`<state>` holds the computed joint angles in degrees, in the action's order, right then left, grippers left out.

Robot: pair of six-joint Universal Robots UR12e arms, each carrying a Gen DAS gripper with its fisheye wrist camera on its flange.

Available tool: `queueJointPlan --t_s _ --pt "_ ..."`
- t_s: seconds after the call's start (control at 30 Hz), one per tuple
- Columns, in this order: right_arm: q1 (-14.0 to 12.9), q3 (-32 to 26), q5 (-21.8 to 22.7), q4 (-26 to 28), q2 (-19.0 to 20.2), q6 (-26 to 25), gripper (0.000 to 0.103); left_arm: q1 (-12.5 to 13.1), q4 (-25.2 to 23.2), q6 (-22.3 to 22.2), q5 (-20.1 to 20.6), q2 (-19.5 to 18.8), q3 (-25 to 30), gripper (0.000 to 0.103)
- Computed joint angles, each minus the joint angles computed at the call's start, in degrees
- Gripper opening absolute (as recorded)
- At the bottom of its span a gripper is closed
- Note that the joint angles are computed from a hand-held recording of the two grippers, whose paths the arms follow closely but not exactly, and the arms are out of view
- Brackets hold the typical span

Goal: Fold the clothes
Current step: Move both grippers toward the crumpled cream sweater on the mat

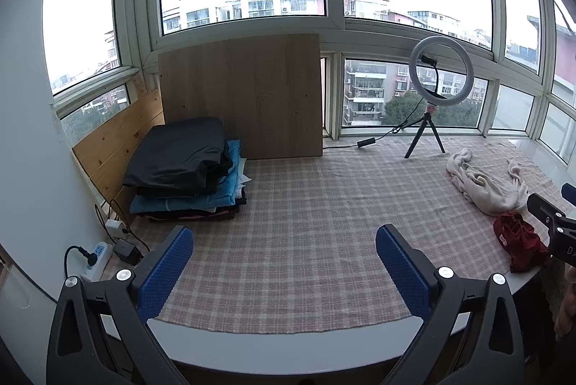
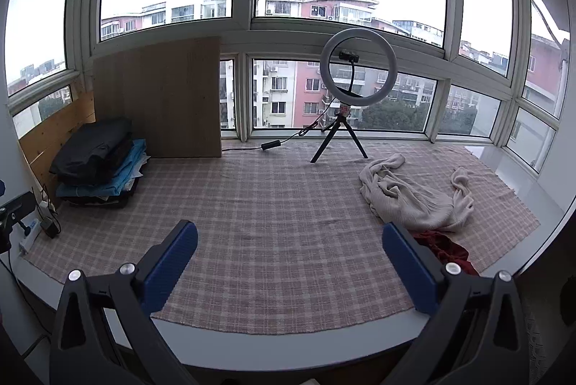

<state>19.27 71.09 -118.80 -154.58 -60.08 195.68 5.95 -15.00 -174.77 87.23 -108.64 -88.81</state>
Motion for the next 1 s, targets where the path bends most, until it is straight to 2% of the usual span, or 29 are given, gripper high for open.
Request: queueJointPlan --t_s 0.13,0.5,1.0 --pt "-0.2 0.0 -1.1 0.6 0.1 1.3 0.103 -0.3 0.6 1.6 -0.7 -0.9 1.1 0.102" --pt "-1.0 -1.1 -4.0 4.5 0.7 5.8 0.103 -1.0 -3.2 5.0 -3.9 -4.2 6.1 0.102" --pt "-2.4 -6.8 -10.3 12.1 3.9 12.8 0.103 -1.0 -7.3 8.9 -8.9 -10.9 16.4 0.102"
